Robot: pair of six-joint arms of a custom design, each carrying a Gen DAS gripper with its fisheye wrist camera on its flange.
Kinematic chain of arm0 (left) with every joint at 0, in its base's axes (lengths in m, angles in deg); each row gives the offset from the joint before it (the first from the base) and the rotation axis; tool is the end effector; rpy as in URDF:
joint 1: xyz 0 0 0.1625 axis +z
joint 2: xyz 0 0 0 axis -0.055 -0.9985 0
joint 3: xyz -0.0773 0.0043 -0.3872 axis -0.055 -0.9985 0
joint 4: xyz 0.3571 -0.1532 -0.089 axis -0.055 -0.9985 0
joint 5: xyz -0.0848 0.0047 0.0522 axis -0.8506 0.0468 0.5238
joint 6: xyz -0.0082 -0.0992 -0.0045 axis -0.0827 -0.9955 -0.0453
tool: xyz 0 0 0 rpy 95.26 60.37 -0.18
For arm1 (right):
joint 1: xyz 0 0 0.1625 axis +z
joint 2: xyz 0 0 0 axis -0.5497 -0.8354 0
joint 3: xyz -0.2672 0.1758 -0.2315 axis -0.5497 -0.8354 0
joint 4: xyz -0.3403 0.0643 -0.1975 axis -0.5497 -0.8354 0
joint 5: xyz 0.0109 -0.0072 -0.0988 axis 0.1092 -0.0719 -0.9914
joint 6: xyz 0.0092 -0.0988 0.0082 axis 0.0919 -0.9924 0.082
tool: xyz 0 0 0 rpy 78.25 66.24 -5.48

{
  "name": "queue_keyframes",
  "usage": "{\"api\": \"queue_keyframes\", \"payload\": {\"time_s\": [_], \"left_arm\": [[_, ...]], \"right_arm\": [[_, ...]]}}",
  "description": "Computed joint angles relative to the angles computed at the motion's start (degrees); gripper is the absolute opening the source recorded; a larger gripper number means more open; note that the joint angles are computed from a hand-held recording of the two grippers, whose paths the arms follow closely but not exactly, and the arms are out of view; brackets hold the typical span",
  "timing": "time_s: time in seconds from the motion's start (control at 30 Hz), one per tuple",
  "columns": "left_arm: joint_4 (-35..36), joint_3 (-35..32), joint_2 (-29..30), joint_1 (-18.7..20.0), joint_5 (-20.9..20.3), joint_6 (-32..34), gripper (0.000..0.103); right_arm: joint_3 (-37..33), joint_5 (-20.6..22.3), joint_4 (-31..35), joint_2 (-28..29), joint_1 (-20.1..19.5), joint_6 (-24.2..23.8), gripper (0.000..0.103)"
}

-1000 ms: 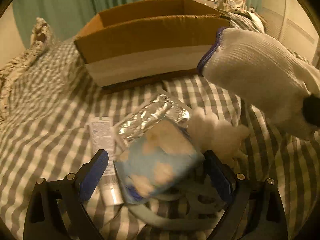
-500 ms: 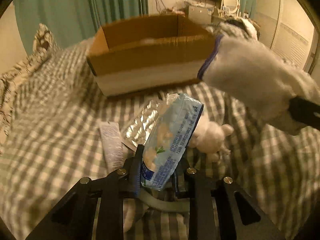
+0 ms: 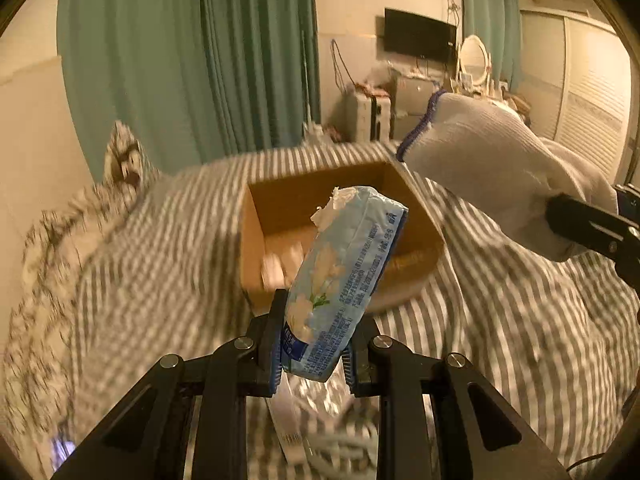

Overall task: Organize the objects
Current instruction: 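Lower the packet and glove into the box and open both grippers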

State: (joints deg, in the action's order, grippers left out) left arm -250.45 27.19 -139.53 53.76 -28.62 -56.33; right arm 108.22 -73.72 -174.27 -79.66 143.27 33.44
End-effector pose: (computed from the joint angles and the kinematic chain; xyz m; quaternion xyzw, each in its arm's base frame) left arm -0.1648 -0.5443 0.2167 0.1805 0.8271 -0.3848 0.3679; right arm 0.2960 -0.5377 0.1223 0.3714 -0.8184 0.3650 0.2431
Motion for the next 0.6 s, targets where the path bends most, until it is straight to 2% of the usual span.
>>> {"api": "queue_keyframes", "payload": {"time_s": [0.13, 0.3, 0.43, 0.6], "left_arm": [[-3.0, -6.04, 3.76, 1.45, 0.52, 5.83, 0.023], [-3.02, -13.94, 8.54, 5.01, -1.22, 10.16, 0.023], [-0.86, -19.48, 11.89, 7.75, -2.92, 11.1, 0.023], [1.23, -24.3, 15.42, 10.42, -4.58, 11.96, 0.023]], "right_arm": [[-7.6, 0.16, 2.69, 3.61, -0.05, -0.69, 0.052], [-16.49, -0.22, 6.91, 8.65, -0.7, -0.59, 0.052], [-25.5, -0.54, 11.98, 14.05, -1.74, -0.51, 0.052], [-32.4, -0.41, 16.1, 18.94, -3.57, 0.14, 0.052]]}}
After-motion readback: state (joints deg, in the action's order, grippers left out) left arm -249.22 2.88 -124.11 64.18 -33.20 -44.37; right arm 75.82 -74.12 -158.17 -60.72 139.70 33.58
